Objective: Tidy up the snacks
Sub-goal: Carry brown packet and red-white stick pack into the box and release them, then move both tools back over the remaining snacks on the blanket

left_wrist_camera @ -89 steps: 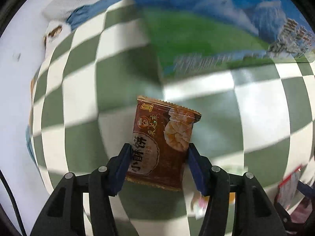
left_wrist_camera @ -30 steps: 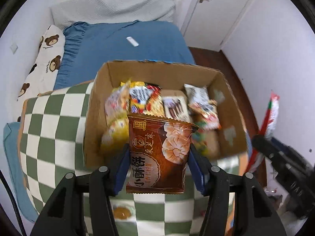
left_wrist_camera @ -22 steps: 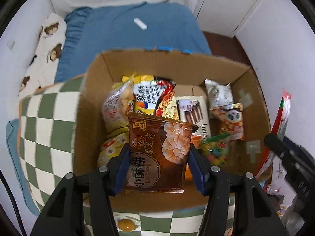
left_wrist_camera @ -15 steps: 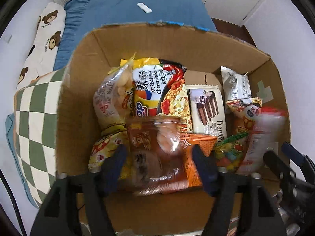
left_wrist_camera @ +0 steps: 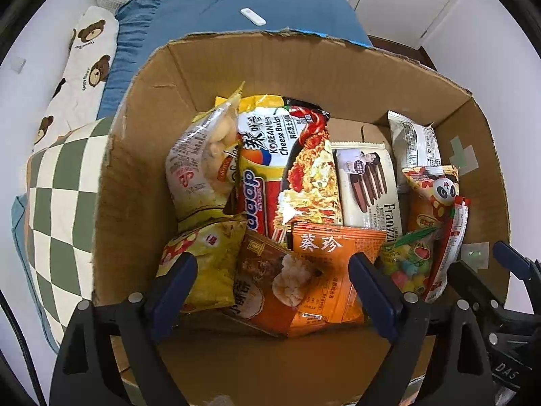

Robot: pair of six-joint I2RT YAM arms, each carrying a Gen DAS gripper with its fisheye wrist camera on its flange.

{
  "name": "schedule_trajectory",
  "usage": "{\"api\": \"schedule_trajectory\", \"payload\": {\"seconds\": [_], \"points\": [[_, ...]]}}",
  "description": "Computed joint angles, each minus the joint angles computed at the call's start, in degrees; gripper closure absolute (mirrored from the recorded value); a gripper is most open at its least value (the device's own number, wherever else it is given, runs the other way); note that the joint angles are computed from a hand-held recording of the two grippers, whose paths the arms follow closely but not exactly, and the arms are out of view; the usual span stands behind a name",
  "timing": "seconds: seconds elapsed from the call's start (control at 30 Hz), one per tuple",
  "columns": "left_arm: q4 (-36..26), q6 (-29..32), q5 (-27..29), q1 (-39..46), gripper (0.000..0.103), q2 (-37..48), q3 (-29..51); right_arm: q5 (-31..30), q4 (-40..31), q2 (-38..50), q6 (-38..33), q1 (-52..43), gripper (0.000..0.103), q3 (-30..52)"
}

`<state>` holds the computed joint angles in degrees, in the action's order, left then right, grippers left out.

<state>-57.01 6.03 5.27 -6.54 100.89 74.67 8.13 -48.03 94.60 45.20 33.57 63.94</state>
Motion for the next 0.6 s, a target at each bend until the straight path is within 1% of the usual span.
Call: {"api": "schedule_trajectory", "payload": {"seconds": [0.13,0.27,0.37,0.6], "points": [[0.09,0.41,-0.08,0.84,0.012,-2.43,-1.30,0.04,0.33,-0.30,0.62,0.38,0.005,-0.25],[-0.53,0.99,1.14,2.13,0.012,-6.52,-2.95,1.59,-0.37,-1.42,1.51,1.88,0.005,-0.30],[-0.37,1.84,1.19,2.82,0.012,-10.70,-4.39,3.25,-1.36,-2.89,2.21,3.50,0.005,-0.18],[-0.10,3.65,0.76,4.59,0.011,-20.98,-8.28,9.87,-6.18,-7.75,5.73,9.41,0.005,1.14]]}}
